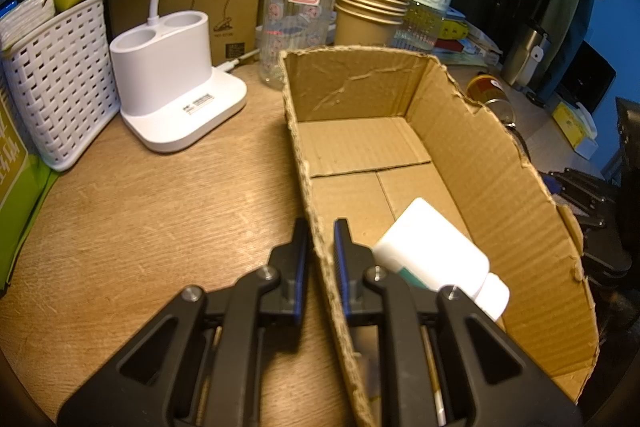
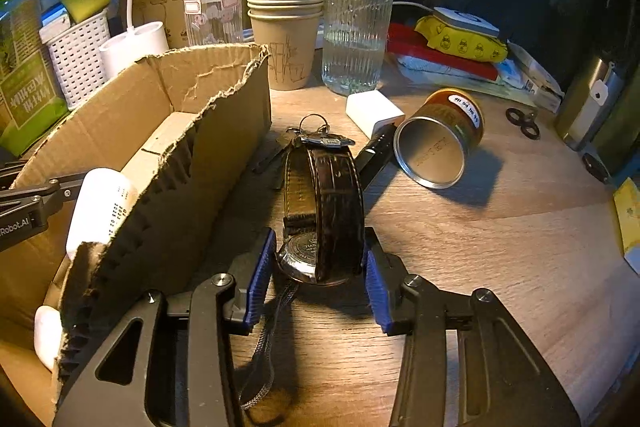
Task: Organize rigid objects
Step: 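Lift the wristwatch with the right gripper toward the box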
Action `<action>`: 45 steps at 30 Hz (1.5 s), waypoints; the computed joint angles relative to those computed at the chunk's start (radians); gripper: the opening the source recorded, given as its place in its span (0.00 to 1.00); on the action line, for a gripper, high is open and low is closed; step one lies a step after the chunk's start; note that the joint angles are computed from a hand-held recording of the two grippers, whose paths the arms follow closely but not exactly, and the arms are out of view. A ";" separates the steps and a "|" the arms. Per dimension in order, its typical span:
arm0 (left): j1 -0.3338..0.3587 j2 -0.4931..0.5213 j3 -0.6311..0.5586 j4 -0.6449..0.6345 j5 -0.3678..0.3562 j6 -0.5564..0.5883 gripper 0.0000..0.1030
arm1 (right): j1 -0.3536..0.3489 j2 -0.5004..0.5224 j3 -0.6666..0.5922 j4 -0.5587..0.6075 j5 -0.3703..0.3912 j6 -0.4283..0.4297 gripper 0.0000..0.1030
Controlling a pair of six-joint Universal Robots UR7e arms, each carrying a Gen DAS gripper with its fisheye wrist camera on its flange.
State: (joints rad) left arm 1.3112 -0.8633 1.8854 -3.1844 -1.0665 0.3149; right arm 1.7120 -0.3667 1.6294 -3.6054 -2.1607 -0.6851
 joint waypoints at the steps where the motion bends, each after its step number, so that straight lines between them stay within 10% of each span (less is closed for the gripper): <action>1: 0.000 0.000 0.000 0.000 0.000 0.000 0.13 | 0.001 -0.001 0.003 -0.003 0.000 -0.001 0.44; 45: 0.001 0.000 0.000 -0.001 -0.001 0.001 0.13 | 0.103 -0.053 0.091 -0.159 0.036 -0.063 0.43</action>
